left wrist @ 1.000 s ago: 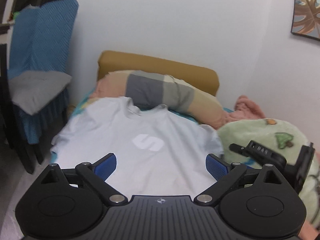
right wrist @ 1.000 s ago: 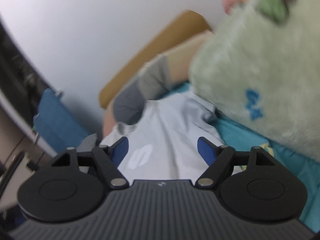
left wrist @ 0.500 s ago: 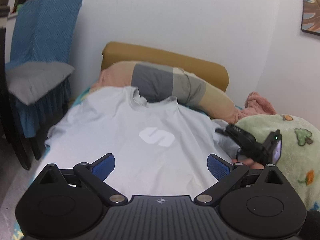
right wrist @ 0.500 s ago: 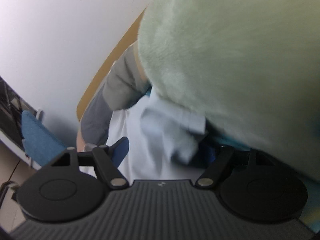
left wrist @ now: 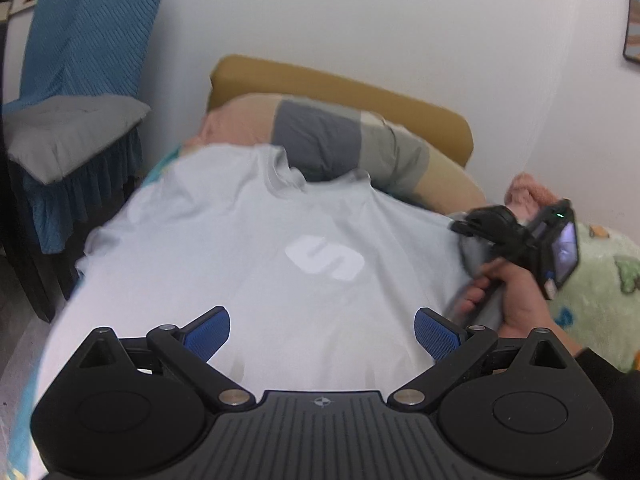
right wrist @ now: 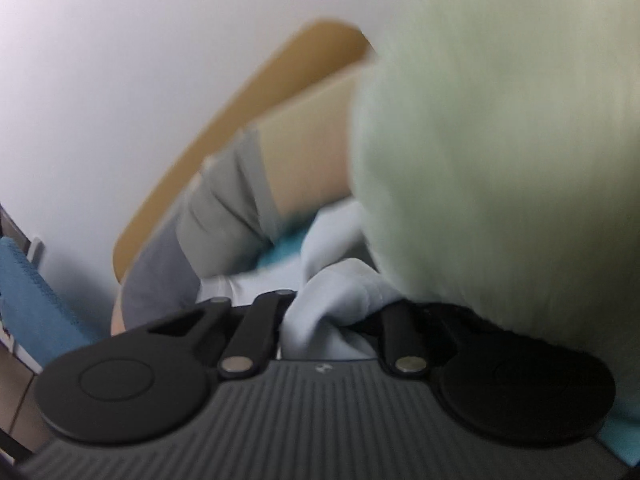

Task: Fold clothes

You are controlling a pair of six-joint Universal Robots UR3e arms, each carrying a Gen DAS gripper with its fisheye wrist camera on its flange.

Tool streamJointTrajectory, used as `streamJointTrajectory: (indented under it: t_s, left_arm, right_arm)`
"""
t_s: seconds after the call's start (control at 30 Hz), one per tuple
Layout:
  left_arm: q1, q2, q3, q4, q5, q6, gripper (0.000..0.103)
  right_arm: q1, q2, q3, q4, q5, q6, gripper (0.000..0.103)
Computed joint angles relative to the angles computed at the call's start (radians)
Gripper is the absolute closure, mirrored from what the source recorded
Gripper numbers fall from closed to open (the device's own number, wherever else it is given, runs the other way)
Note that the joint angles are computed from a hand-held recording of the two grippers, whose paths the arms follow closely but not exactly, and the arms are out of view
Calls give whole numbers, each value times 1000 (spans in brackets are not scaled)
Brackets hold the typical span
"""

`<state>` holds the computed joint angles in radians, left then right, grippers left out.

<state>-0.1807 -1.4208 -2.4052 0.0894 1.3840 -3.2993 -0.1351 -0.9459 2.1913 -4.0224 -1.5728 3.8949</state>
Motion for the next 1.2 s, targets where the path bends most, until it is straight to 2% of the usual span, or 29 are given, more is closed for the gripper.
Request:
streamJointTrajectory:
  t_s: [0.1,0.2,0.3,0.37,0.47,0.63,0.77,0.87,0.93,0.97,1.0,1.07,1.2]
  left_arm:
    - [101,99,-25,-44,-83,-7,3]
    - [201,189,-46,-99,-161,-6,3]
    - [293,280,-59,-183,-219,16,3]
    - [369,351,-75,-241,-259,34,3]
    - [499,468,-92,-377,-329,80,3]
    - [754,716,-128,-698,-451,229,3]
    - [814,695,-156,-714,-449,274,3]
    - [774,559,-178,-558,-404,247,3]
    - [742,466,-175,-487,-385,231,3]
    - [730,440,-176,-464,-381,228,3]
    - [720,421,-178,-446,-378,230,3]
    - [694,384,-183,-400,-367,233,3]
    - [653,380,-195,-353,-349,242,3]
  right_arm:
    - [49,-104,-6,72,-97,-91,90]
    - [107,-217,-36,195,-206,-123,90]
    - [208,-304,-109,356,-341,-210,90]
    - [293,-305,-185,418,-425,-275,90]
    - [410,-204,-420,548,-499,-348,90]
    - [590,66,-809,763,-549,-460,90]
    - [674,320,-1139,992,-556,-458,89]
    - [680,405,-1222,1043,-543,-446,86]
    - [654,388,-1167,1018,-497,-430,81]
    - [640,364,-1126,1000,-460,-420,66]
    - [634,325,-1068,971,-428,-415,40]
    - [620,250,-963,921,-362,-406,19]
    - [597,76,-742,833,-256,-393,19]
